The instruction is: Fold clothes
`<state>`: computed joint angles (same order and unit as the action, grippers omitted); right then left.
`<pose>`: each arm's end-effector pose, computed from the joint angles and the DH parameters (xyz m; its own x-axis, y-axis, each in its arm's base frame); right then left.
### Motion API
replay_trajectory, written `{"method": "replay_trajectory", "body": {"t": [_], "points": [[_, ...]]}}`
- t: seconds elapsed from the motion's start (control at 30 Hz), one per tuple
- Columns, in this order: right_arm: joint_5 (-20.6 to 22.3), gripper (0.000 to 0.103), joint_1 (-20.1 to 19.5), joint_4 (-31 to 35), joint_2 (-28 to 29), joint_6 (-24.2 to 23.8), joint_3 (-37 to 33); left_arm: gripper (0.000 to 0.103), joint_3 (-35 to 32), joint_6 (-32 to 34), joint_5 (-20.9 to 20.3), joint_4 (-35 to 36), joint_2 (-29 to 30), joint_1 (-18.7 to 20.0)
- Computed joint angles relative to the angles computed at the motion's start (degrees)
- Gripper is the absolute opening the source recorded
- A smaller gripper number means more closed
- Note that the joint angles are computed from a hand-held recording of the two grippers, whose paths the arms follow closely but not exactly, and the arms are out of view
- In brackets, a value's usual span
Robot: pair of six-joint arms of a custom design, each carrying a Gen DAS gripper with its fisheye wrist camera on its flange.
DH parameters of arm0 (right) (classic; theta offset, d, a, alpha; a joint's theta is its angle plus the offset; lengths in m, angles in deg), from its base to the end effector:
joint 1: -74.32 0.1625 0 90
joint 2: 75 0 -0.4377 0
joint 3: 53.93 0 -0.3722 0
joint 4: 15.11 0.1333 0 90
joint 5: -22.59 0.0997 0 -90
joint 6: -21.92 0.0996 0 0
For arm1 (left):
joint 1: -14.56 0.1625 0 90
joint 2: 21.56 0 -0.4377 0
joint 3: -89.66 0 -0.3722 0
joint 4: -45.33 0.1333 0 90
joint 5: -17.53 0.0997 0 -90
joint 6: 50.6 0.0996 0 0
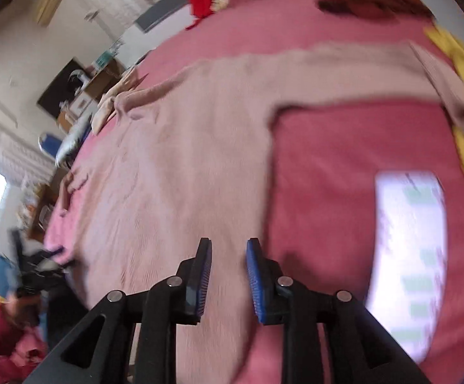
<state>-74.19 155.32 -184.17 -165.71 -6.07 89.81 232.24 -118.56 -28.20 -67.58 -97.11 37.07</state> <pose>0.0651 -0.3661 0.2577 -0.9249 -0.2342 0.2996 -0.3324 0.8806 -0.3377 -0.1777 -0.2932 0.1231 -0.5491 0.0633 -0.8333 0.4109 0.8887 -0.2033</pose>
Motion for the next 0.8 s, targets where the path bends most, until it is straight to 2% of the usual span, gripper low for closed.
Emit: {"method": "replay_trajectory", "body": {"t": [0.03, 0.13, 0.2, 0.27, 0.3, 0.37, 0.43, 0.5, 0.6, 0.67, 0.8], "points": [[-0.84, 0.023, 1.64, -3.35, 3.59, -0.92, -0.49, 0.063, -0.18, -0.2, 2.01, -1.51, 0.55, 0.01], [-4.98, 0.023, 6.02, -9.71, 13.35, -3.36, -2.81, 0.063, -0.17, 4.5, 4.2, -11.1, 4.89, 4.05], [-10.07, 0.023, 7.05, -12.44, 16.93, -5.07, -3.28, 0.064, -0.99, 7.29, 3.64, -14.27, 8.62, 8.05], [-13.04, 0.023, 6.68, -14.3, 18.3, -6.52, -3.65, 0.069, 0.82, 8.08, 3.14, -17.46, 7.53, 8.85], [-13.34, 0.023, 5.77, -14.54, 17.82, -6.65, -3.8, 0.069, 1.88, 7.48, 2.82, -18.04, 5.87, 8.52], [-12.66, 0.022, 3.88, -10.84, 14.74, -2.53, -4.85, 0.069, 3.19, 7.63, 3.17, -19.86, 2.95, 8.22], [-8.46, 0.023, 3.16, -3.7, 11.31, -0.08, -6.93, 0.069, 3.22, 10.5, 5.03, -23.88, 1.21, 8.7], [-5.32, 0.024, 4.47, -0.89, 10.73, -0.66, -9.01, 0.069, 3.17, 13.85, 6.66, -28.67, -0.1, 9.23], [-4.89, 0.025, 9.72, 4.65, 15.11, -0.52, -16.45, 0.069, -2.07, 25.49, 7.85, -39.8, 4.28, 14.76], [-6.81, 0.025, 13.89, 6.84, 20.52, -0.32, -23.35, 0.069, -7.19, 36.73, 8.39, -47.47, 9.4, 19.2], [-7.43, 0.025, 18.45, 13.2, 31.23, 2.01, -39.52, 0.069, -19.14, 57.8, 8.64, -59.26, 18.19, 25.85]]}}
